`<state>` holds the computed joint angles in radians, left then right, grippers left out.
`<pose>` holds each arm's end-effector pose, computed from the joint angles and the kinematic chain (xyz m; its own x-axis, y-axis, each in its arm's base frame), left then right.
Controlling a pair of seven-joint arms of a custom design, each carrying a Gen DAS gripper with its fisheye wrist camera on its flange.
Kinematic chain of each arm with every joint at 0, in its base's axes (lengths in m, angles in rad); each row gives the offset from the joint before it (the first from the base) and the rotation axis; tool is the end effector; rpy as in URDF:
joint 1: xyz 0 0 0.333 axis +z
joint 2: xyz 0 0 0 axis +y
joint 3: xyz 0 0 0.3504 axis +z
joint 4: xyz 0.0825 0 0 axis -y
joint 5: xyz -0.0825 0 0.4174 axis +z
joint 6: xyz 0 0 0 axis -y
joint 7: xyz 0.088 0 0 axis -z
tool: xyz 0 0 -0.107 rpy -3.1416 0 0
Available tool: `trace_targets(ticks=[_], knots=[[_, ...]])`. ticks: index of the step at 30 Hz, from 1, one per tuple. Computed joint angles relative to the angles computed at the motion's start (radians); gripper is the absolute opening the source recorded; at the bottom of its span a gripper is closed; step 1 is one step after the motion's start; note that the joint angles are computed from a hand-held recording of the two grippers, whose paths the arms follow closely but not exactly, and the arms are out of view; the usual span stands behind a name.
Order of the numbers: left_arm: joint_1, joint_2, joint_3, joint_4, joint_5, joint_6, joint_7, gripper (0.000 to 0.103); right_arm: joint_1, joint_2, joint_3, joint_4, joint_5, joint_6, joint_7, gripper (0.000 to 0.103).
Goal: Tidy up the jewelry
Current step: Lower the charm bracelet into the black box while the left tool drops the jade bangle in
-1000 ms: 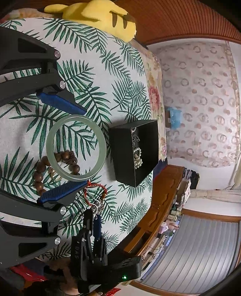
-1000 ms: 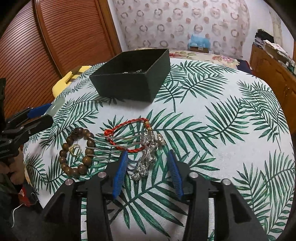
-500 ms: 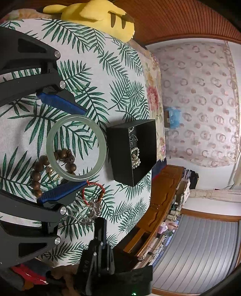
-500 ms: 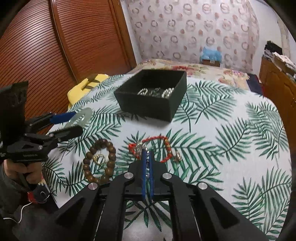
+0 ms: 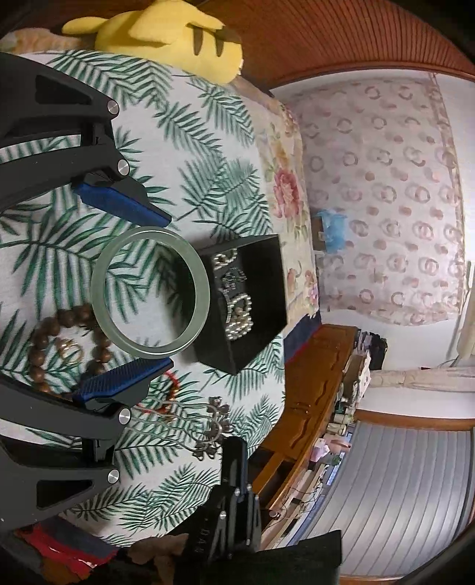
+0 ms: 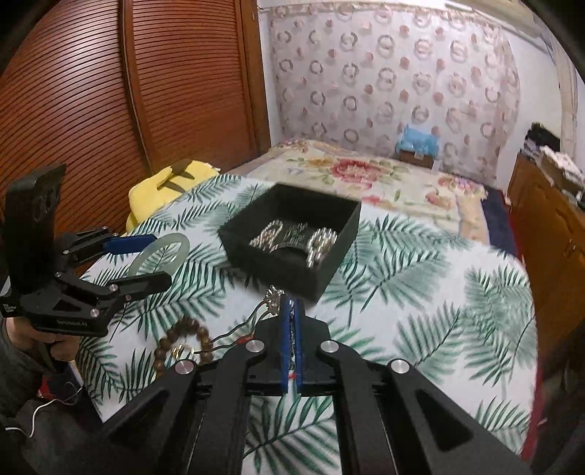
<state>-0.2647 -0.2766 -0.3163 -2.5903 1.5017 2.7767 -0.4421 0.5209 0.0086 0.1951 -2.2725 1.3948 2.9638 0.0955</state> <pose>0.3501 -0.2809 0.3747 0.0350 -0.9975 0.0622 -0.6253 -0.0704 -0.7772 0.4626 0.3140 0.4032 0.7830 -0.6194 -0.0575 -0.4468 -0.4957 -0.7448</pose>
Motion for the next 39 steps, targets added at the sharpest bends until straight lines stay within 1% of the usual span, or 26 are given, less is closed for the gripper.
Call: trace_targets(ticks=[6,10,15,18,22,24,25,26,27,28,31,33,39], knots=[[0.024,0.004,0.020,0.030,0.015,0.006,0.026,0.069,-0.004,0.040,0.002,0.084,-0.020,0.030,-0.019,0.003],[0.044,0.017,0.034,0.054,0.020,0.012,0.041,0.069,-0.015,0.113,0.011,0.179,-0.049,0.057,-0.010,0.003],[0.068,0.058,0.049,0.100,0.026,0.017,0.068,0.069,-0.043,0.223,0.035,0.309,-0.094,0.067,0.044,0.003],[0.077,0.091,0.057,0.132,0.028,0.016,0.087,0.069,-0.050,0.286,0.050,0.364,-0.163,0.084,0.098,0.003],[0.081,0.143,0.067,0.177,0.022,0.022,0.117,0.069,-0.052,0.347,0.051,0.400,-0.298,0.054,0.210,0.003],[0.080,0.171,0.071,0.200,0.011,0.022,0.142,0.069,-0.056,0.362,0.048,0.399,-0.364,0.020,0.267,0.003],[0.079,0.182,0.074,0.208,0.008,0.024,0.149,0.069,-0.062,0.364,0.055,0.395,-0.380,0.018,0.281,0.004],[0.079,0.193,0.077,0.217,0.005,0.026,0.157,0.069,-0.072,0.365,0.065,0.390,-0.387,0.014,0.285,0.006],[0.078,0.208,0.079,0.229,0.001,0.026,0.168,0.069,-0.090,0.363,0.087,0.381,-0.370,0.024,0.262,0.007],[0.077,0.216,0.082,0.236,-0.002,0.026,0.177,0.069,-0.109,0.362,0.104,0.379,-0.355,0.016,0.244,0.007],[0.072,0.246,0.089,0.261,-0.007,0.023,0.193,0.069,-0.146,0.349,0.133,0.367,-0.295,0.003,0.194,0.007],[0.067,0.267,0.092,0.279,-0.019,0.019,0.214,0.069,-0.161,0.336,0.142,0.354,-0.244,0.006,0.148,0.007],[0.051,0.310,0.103,0.313,-0.064,0.011,0.279,0.069,-0.164,0.294,0.117,0.313,-0.135,0.000,0.077,0.008]])
